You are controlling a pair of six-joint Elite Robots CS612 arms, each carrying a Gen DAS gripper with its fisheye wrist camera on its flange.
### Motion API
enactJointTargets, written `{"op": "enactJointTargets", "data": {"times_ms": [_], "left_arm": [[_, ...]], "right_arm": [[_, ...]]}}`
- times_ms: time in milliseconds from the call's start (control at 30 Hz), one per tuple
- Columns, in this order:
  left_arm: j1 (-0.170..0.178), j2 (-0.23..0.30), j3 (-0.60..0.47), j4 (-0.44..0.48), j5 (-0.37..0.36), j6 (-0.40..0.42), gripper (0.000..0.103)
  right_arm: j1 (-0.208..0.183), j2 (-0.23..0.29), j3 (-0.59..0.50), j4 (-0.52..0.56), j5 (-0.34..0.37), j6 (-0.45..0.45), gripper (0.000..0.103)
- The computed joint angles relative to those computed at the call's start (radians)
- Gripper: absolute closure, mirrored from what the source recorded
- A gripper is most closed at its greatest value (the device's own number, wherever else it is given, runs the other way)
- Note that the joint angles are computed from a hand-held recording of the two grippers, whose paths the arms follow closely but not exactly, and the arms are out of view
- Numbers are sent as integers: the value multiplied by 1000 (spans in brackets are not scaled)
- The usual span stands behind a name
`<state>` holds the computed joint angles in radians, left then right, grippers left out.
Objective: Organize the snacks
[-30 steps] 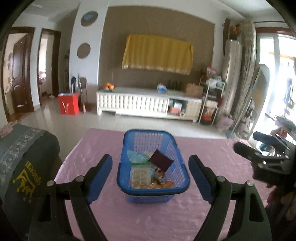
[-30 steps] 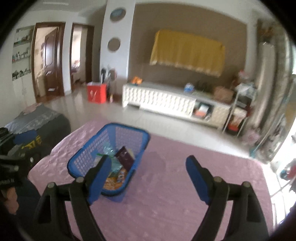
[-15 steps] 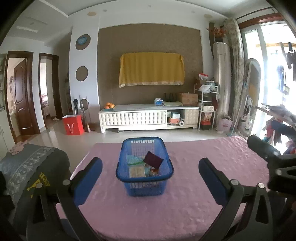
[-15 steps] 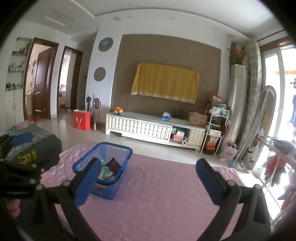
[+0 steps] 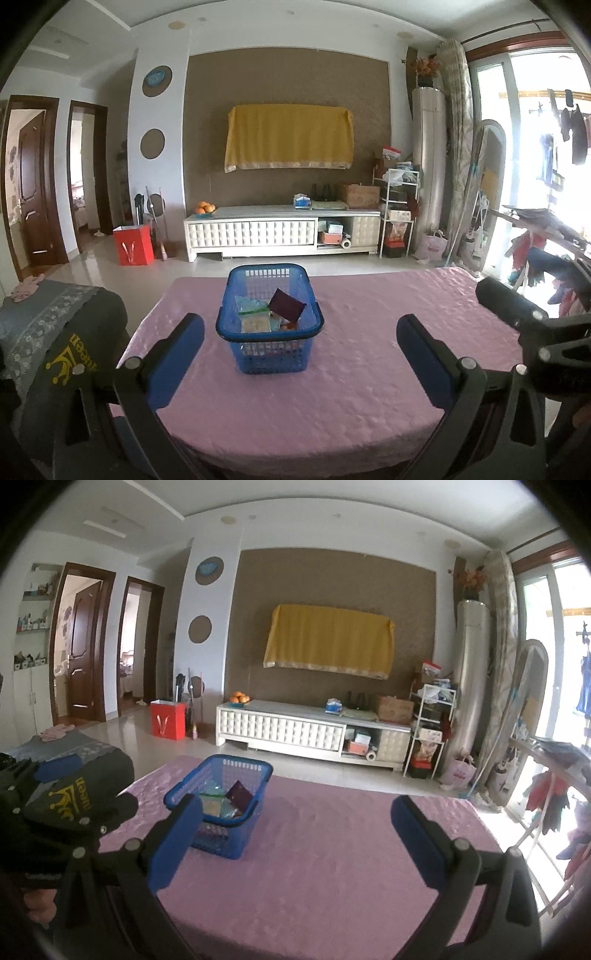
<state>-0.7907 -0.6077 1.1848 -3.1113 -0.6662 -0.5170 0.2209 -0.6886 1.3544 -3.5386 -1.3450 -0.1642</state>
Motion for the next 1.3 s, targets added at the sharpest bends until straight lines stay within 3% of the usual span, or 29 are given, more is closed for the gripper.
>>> {"op": "enactJointTargets", "data": {"times_ms": [300, 1300], "left_arm": [[-15, -2, -2, 22, 41, -3, 0], [-23, -24, 27, 31, 36, -47, 0]], "right_arm": [[-8, -10, 37, -37, 19, 13, 0], [-4, -26, 67, -72, -16, 13, 0]]}}
